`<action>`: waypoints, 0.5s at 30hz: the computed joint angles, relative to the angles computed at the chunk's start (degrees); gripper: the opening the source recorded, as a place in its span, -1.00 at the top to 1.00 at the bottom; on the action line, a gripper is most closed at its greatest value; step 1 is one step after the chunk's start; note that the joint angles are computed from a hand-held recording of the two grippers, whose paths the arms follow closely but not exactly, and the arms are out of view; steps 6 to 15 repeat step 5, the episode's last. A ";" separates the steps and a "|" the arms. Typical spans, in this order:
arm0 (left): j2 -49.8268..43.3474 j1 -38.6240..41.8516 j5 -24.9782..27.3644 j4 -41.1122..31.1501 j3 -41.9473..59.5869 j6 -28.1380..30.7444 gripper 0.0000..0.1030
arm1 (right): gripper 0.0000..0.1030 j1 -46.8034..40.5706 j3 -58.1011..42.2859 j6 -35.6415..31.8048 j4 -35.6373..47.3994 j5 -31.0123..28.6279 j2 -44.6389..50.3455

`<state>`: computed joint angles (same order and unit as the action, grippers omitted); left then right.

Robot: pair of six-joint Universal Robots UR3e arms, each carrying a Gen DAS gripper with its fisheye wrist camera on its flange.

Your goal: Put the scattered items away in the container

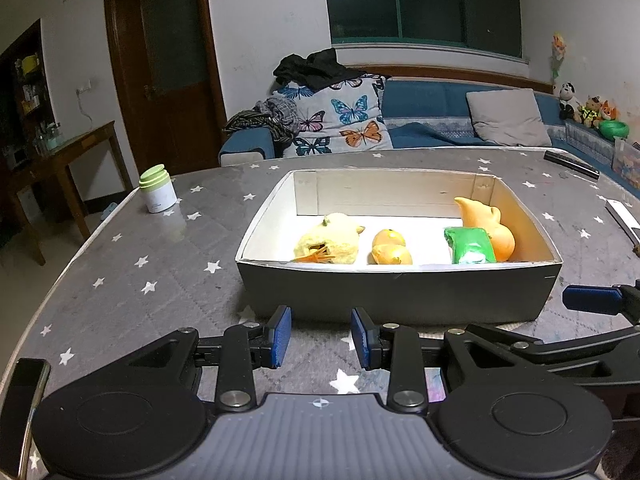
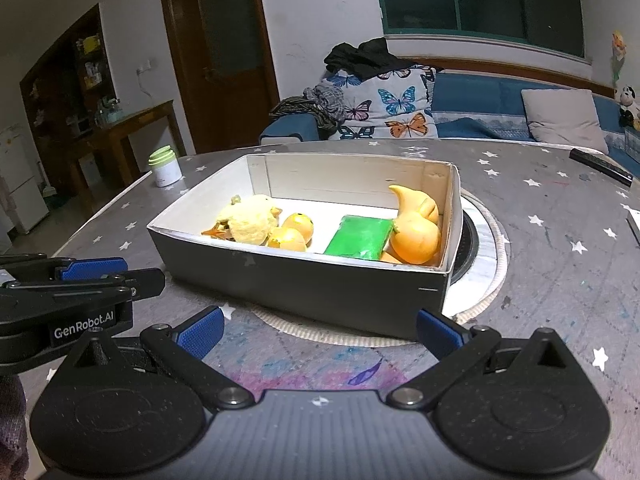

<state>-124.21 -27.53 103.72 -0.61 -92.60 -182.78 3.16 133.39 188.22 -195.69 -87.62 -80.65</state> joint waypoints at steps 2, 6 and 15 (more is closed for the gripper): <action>-0.54 0.15 -0.46 -0.82 1.11 0.28 0.32 | -1.00 -0.28 -0.29 -0.14 0.08 0.05 0.32; -1.26 0.33 -0.95 -2.06 2.58 0.34 0.32 | -1.00 -0.91 -0.78 -0.20 0.38 0.55 0.78; -1.26 0.33 -0.95 -2.06 2.58 0.34 0.32 | -1.00 -0.91 -0.78 -0.20 0.38 0.55 0.78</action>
